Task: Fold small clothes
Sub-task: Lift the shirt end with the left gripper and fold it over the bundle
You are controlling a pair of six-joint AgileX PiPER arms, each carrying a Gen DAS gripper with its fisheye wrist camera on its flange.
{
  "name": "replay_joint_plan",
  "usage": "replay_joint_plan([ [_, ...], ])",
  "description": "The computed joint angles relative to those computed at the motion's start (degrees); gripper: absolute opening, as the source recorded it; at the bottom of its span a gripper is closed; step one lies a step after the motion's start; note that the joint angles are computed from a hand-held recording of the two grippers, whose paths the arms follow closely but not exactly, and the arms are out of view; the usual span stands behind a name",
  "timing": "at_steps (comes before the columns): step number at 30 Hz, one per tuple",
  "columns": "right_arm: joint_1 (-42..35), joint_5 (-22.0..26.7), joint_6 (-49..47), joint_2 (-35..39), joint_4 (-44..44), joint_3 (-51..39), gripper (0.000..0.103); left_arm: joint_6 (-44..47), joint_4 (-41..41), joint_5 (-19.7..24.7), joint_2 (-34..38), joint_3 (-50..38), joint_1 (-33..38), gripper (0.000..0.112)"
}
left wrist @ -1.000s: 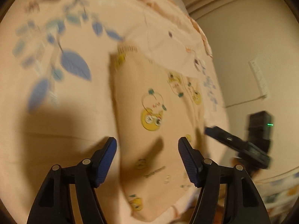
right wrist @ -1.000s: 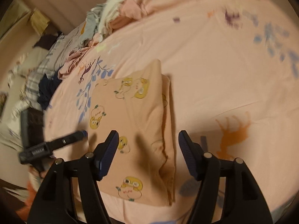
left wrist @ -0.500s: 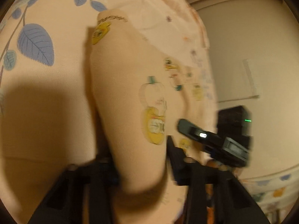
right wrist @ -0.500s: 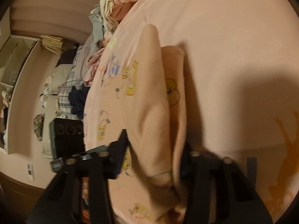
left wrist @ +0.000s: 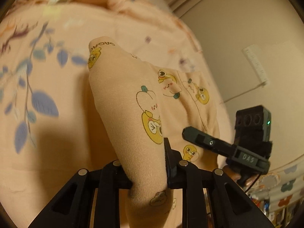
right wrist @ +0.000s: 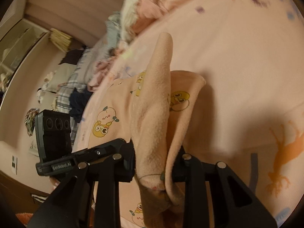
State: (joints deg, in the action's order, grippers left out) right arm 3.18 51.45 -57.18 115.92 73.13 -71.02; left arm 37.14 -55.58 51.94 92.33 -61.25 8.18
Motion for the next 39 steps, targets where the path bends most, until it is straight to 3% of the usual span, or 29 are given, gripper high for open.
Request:
replay_joint_plan([
  [11, 1.31, 1.83, 1.53, -12.89, 3.52, -0.13, 0.027, -3.44, 4.76, 8.68, -12.81, -6.80, 5.32, 0.022],
  [19, 6.50, -0.40, 5.28, -16.04, 2.37, -2.52, 0.027, -1.74, 6.47, 13.11, -16.37, -8.78, 12.96, 0.022],
  [26, 13.26, -2.60, 14.69, -13.00, -4.77, -12.17, 0.028, 0.71, 6.40, 16.74, -12.88, -13.78, 20.62, 0.022],
  [30, 17.73, -3.32, 24.18, -7.31, -12.31, -22.61, 0.028, 0.58, 8.09, 16.91, -8.51, -17.88, 22.89, 0.022],
  [34, 21.38, -2.06, 34.32, 0.93, -22.09, -36.65, 0.028, 0.62, 10.55, 13.85, -4.24, -20.40, 23.06, 0.022],
  [39, 24.64, 1.90, 45.10, 12.22, -32.71, -53.18, 0.028, 4.31, 11.20, 6.82, 1.33, -17.41, 22.73, 0.022],
])
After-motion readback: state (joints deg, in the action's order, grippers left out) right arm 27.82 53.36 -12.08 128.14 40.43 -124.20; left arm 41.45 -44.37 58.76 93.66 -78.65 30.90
